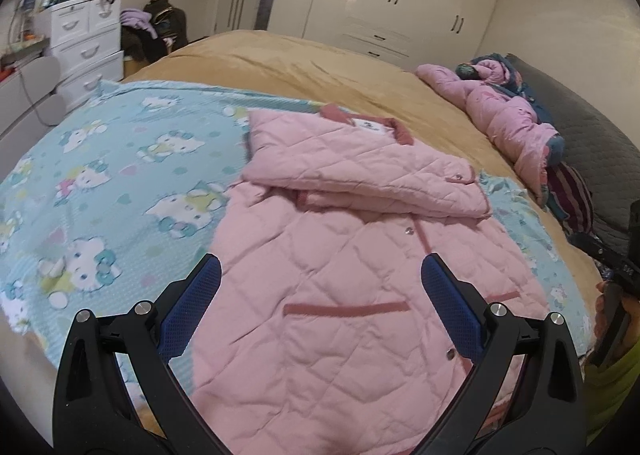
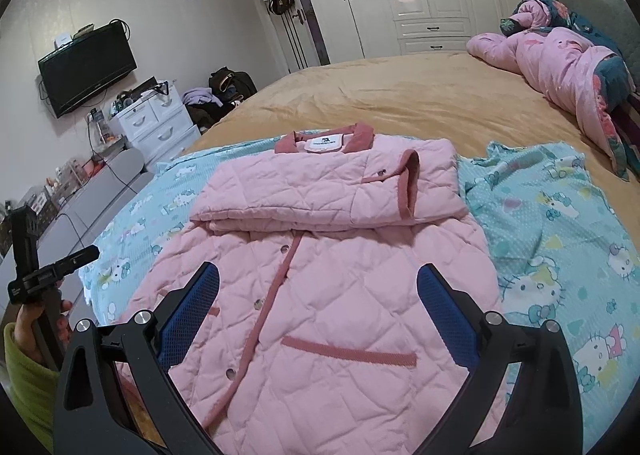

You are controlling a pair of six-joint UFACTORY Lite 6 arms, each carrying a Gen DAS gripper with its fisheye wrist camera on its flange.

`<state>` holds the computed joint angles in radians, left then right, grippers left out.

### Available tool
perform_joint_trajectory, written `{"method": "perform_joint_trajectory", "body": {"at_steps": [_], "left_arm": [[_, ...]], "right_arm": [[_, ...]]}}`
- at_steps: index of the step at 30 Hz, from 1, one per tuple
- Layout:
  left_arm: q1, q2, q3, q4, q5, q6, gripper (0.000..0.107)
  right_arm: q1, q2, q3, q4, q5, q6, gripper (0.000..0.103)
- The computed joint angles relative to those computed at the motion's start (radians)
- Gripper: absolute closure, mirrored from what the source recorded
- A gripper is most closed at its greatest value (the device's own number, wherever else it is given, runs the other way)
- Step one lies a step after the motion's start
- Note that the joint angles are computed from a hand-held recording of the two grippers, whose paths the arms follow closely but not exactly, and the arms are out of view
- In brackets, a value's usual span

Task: Fold large clothes

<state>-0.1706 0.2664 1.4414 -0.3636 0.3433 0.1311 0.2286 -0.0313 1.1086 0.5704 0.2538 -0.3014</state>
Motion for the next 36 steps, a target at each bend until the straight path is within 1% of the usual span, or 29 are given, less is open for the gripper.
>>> {"method": "perform_joint_trajectory", "body": {"at_steps": [8, 13, 18, 25, 30, 36], "left_arm": [[0.057, -0.076, -0.164, 0.003, -0.007, 0.009, 0.013], [0.091, -0.117, -0.26, -0.035, -0.009, 0.064, 0.013], [0.11, -0.153, -0.348, -0.03, -0.01, 0.075, 0.013], [0.114, -0.168, -0.401, -0.038, -0.018, 0.09, 0.013], [0.104, -0.17, -0.42, -0.019, -0.022, 0.077, 0.013], [0.08, -0.179, -0.46, 0.077, -0.037, 0.006, 0.013]], "right_arm": [[-0.028, -0.059, -0.086, 0.113, 0.006, -0.129, 0.004], [-0.052, -0.085, -0.139, 0.211, 0.011, -0.225, 0.004], [-0.073, -0.106, -0.189, 0.276, 0.021, -0.292, 0.004], [-0.089, -0.126, -0.236, 0.286, 0.026, -0.307, 0.004], [-0.093, -0.14, -0.26, 0.255, 0.035, -0.286, 0.004], [-0.085, -0.146, -0.28, 0.173, 0.047, -0.224, 0.004]]}}
